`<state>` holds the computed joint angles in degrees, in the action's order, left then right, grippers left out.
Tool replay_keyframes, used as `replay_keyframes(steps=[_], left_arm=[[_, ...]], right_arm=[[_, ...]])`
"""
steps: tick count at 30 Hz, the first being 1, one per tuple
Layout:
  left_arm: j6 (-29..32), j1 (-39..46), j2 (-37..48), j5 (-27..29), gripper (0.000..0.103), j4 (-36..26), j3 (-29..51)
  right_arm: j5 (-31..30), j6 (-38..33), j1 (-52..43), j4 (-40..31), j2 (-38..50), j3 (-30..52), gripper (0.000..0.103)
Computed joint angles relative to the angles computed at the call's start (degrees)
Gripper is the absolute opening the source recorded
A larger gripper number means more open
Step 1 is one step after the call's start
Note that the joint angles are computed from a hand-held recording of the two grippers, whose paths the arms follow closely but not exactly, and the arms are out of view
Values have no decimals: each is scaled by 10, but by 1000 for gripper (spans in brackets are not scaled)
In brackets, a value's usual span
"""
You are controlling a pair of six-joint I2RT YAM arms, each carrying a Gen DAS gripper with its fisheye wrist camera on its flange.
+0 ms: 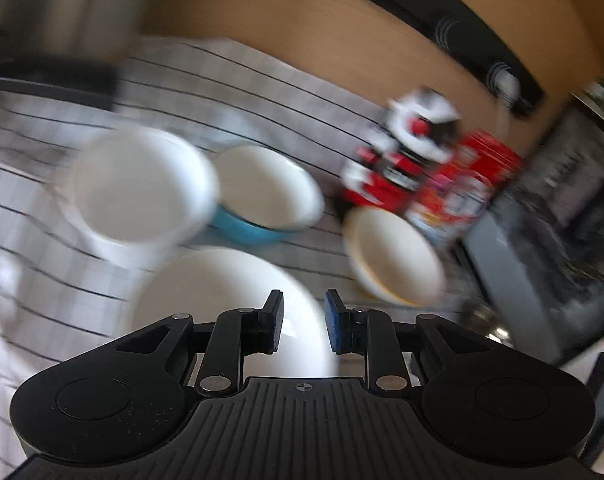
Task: Organize plates and bowls
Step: 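Move the left tool to the stainless steel bowl's rim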
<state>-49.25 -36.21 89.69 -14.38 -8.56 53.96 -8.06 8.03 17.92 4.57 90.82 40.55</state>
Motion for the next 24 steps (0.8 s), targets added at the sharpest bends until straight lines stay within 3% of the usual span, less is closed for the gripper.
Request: replay_keyframes(steps=[4, 7, 11, 19, 21, 24], left_arm=[[-15, -40, 98, 59, 24, 13, 76], [-37, -72, 171, 72, 24, -17, 151], [-62, -99, 235, 107, 24, -49, 210], [-107, -114, 231, 120, 24, -65, 177], [-121, -111, 219, 117, 24, -54, 160], [-148, -99, 224, 130, 24, -7, 157]], right_arm=[[0, -10, -98, -7, -67, -65, 53], [30, -16, -164, -7, -97, -96, 53], [45, 28, -253, 43, -77, -119, 53], [-59, 60, -313, 51, 80, -31, 53], [-105, 74, -317, 41, 99, -16, 55], [-96, 78, -304, 43, 80, -34, 55]])
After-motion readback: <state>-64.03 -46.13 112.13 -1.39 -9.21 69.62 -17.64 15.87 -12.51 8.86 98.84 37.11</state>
